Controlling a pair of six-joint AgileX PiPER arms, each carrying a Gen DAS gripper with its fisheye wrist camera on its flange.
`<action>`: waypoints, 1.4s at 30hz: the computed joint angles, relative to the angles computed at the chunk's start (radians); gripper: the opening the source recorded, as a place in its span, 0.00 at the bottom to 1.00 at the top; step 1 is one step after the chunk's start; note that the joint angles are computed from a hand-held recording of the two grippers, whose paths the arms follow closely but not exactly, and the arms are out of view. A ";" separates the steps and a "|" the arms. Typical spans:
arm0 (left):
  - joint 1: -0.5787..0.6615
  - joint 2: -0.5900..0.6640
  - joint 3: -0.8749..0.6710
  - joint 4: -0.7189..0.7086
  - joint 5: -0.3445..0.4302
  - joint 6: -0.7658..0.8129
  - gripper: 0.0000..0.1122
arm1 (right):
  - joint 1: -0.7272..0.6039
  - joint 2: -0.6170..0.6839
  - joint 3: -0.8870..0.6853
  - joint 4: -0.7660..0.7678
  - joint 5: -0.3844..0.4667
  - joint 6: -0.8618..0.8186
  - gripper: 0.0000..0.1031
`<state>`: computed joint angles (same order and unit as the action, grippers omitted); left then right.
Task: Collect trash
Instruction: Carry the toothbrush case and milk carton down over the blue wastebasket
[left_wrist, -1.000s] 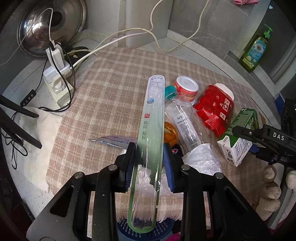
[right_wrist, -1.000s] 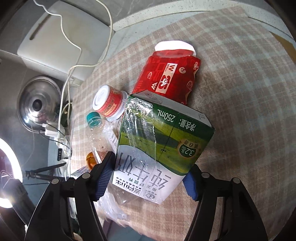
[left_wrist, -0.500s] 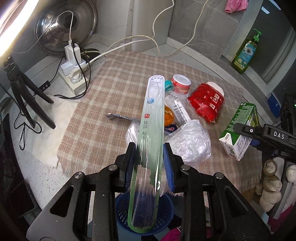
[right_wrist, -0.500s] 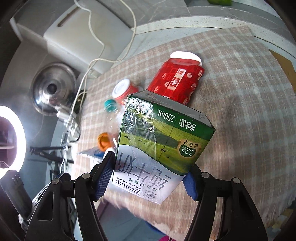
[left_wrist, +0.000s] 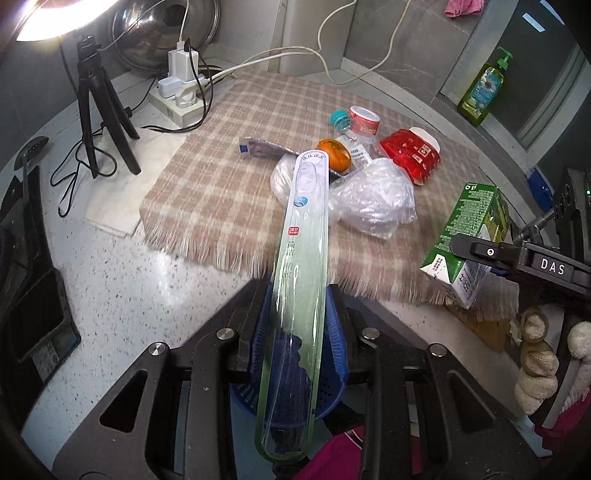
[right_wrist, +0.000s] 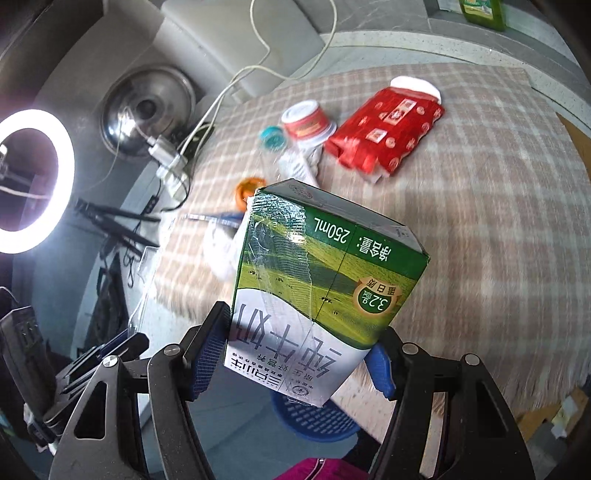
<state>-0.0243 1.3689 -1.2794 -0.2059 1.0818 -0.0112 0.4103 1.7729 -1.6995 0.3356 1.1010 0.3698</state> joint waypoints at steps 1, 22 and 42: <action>0.003 -0.022 0.026 -0.005 0.001 0.005 0.26 | 0.014 -0.014 0.025 -0.005 -0.010 0.002 0.65; -0.001 -0.251 0.443 -0.055 -0.003 0.042 0.26 | 0.285 -0.153 0.362 -0.113 -0.160 0.130 0.65; 0.014 -0.014 0.652 -0.116 -0.175 0.113 0.26 | 0.420 -0.054 0.474 -0.191 -0.266 0.179 0.64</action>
<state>-0.0102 1.3547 -0.6278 -0.3216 0.9073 0.1019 0.8303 1.7193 -1.2250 0.1449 0.8354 0.5491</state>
